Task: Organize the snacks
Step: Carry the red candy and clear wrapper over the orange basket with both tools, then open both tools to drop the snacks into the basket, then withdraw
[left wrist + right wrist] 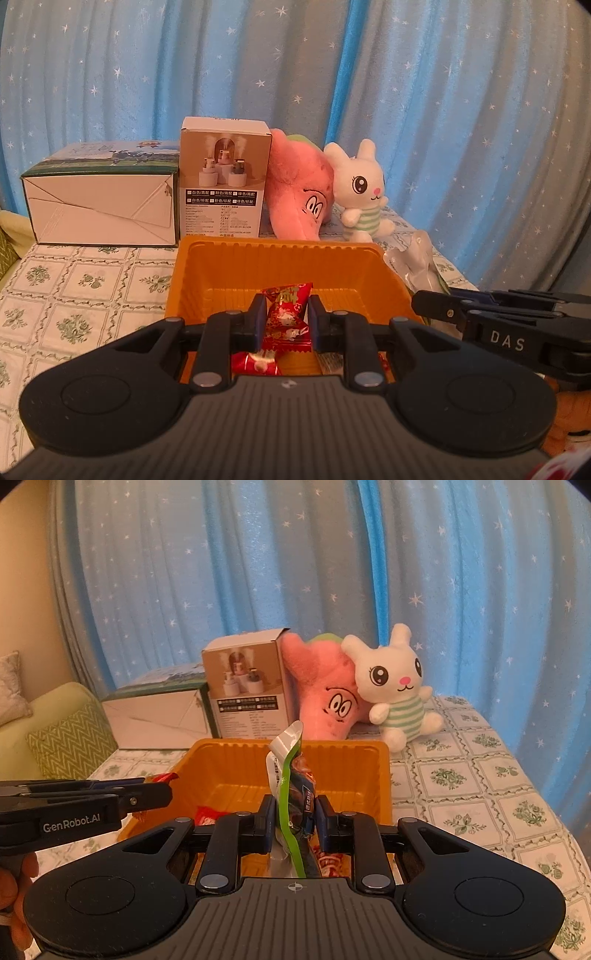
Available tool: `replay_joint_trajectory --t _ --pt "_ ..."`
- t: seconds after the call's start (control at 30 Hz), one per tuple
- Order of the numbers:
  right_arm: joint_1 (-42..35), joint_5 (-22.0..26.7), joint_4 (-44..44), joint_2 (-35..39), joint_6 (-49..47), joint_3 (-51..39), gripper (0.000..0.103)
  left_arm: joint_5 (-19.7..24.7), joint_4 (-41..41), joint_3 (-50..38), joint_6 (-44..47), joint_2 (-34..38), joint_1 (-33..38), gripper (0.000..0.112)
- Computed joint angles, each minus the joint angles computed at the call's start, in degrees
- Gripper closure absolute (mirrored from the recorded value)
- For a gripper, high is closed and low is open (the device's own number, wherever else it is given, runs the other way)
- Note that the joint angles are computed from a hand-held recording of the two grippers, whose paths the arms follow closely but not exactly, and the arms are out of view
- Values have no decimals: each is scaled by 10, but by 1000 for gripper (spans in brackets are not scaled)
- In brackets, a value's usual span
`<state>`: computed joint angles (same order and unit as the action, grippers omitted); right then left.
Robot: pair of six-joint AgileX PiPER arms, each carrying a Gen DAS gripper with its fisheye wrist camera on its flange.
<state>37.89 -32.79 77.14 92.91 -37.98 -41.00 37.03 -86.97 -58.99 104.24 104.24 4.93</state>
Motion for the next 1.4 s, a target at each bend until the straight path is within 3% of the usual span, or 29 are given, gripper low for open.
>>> replay_joint_trajectory --t 0.2,0.5,0.57,0.77,1.0,1.23,1.27,1.37,1.4 --pt "-54 34 -53 35 30 -24 80 -12 3 -47 -23 41 -27 91" --pt "-90 60 -99 61 68 -36 80 6 29 -94 -74 94 -41 89" --pt "-96 67 -111 62 84 -33 80 -10 15 -88 -61 91 -44 82" --pt "-101 73 -121 60 100 -30 80 -40 9 -79 -57 80 -40 82" --pt "-102 76 -135 61 124 -30 80 -42 20 -81 -69 77 -34 82" --pt "-118 70 -243 71 258 -15 80 -42 23 -79 -68 75 -34 82" --pt "-119 70 -248 71 269 -14 78 -45 21 -77 -65 74 -34 82" --pt "-115 47 -246 66 274 -4 57 -50 15 -72 -55 72 -34 82" --pt "-111 39 -232 64 262 -2 56 -49 13 -71 -53 71 -33 82"
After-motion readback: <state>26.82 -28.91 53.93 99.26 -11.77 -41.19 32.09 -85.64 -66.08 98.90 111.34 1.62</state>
